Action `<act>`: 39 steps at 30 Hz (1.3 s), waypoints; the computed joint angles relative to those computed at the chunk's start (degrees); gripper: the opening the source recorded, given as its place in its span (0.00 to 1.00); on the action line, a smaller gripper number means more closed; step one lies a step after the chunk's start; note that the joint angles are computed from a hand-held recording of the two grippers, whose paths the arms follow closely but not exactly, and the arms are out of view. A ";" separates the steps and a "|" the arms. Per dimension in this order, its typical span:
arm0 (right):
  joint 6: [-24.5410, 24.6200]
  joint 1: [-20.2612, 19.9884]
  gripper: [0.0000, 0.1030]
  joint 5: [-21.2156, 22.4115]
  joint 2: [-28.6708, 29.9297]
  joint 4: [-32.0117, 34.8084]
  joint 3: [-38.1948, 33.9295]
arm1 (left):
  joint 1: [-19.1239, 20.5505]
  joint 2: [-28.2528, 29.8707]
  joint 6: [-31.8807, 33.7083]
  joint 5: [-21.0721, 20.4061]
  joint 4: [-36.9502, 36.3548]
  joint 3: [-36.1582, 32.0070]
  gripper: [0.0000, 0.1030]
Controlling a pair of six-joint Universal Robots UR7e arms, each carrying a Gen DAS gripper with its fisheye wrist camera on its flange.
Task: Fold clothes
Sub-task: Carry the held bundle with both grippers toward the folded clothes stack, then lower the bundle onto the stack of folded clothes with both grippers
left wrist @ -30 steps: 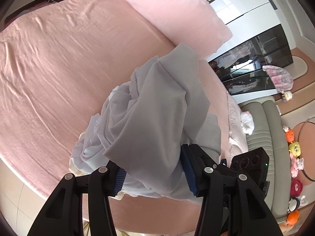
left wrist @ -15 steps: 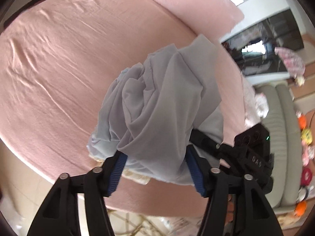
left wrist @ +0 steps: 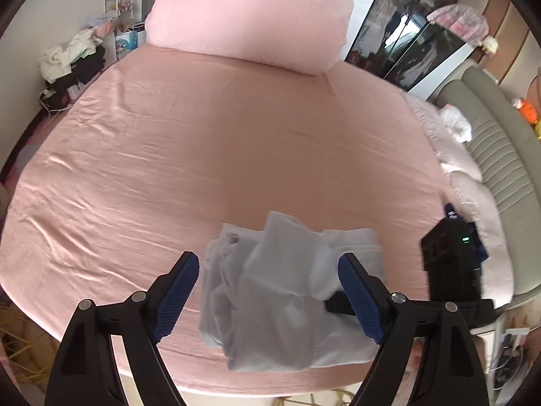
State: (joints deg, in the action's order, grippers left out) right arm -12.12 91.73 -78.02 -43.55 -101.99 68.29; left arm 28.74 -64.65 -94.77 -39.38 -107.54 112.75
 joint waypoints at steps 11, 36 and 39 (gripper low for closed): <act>-1.36 -0.79 0.44 -1.26 -0.51 2.97 -0.37 | 4.34 -2.66 5.36 -2.61 -16.27 7.05 0.83; -7.34 1.83 0.68 -8.23 -2.54 -8.77 0.95 | 2.95 -2.38 2.06 -0.73 -44.66 20.85 0.97; -5.35 0.80 0.69 -7.85 -2.55 -11.14 3.08 | 2.18 -1.71 1.78 0.72 -49.79 23.12 0.97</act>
